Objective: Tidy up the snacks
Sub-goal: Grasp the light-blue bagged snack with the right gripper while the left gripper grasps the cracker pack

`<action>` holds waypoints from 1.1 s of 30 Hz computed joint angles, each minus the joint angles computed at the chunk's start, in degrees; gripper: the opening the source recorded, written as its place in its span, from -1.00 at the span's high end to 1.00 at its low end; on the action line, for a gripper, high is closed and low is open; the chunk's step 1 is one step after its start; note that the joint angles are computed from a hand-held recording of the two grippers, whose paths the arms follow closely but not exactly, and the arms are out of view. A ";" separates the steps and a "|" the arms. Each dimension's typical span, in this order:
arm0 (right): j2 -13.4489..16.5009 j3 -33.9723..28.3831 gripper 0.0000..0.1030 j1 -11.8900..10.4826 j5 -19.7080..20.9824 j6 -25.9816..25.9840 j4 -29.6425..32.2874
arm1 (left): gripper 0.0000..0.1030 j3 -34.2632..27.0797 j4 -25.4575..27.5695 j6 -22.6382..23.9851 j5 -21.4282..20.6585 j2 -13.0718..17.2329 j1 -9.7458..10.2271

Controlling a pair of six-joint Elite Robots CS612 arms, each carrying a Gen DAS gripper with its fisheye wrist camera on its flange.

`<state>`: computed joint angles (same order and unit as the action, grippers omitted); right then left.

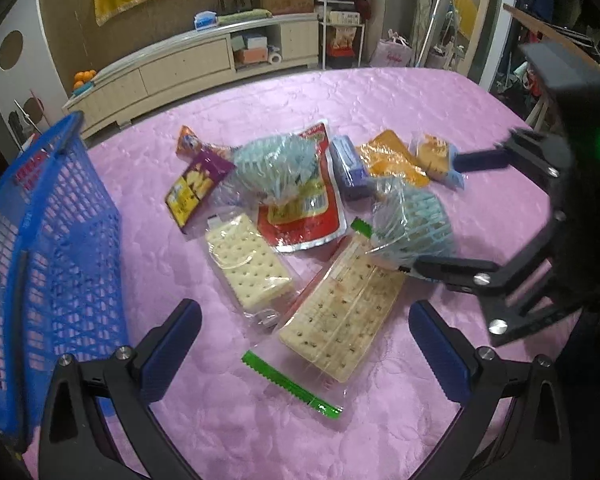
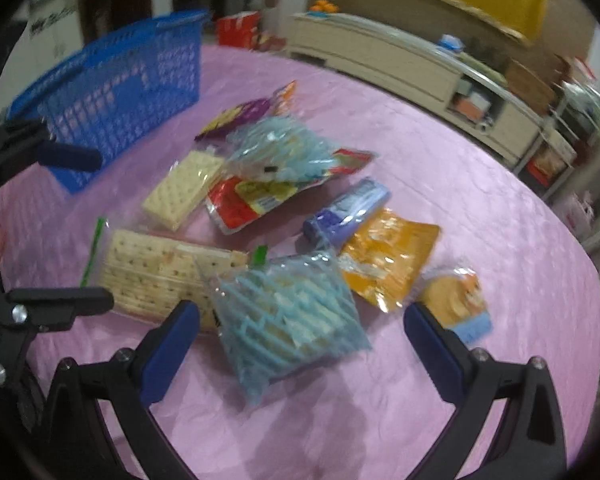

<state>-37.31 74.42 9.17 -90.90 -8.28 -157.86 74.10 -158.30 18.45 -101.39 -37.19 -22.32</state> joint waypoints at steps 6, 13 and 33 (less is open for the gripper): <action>1.52 -1.50 -0.86 -1.35 6.49 -1.08 0.64 | -0.99 -1.29 1.55 1.00 0.75 1.25 -0.09; 0.04 0.94 -0.36 -1.87 7.45 1.44 -1.67 | -0.99 -2.09 2.06 2.25 -0.51 1.99 0.26; -5.50 9.68 -0.35 -2.06 3.13 11.04 -5.47 | -0.52 -7.02 10.94 10.24 4.07 4.78 -2.07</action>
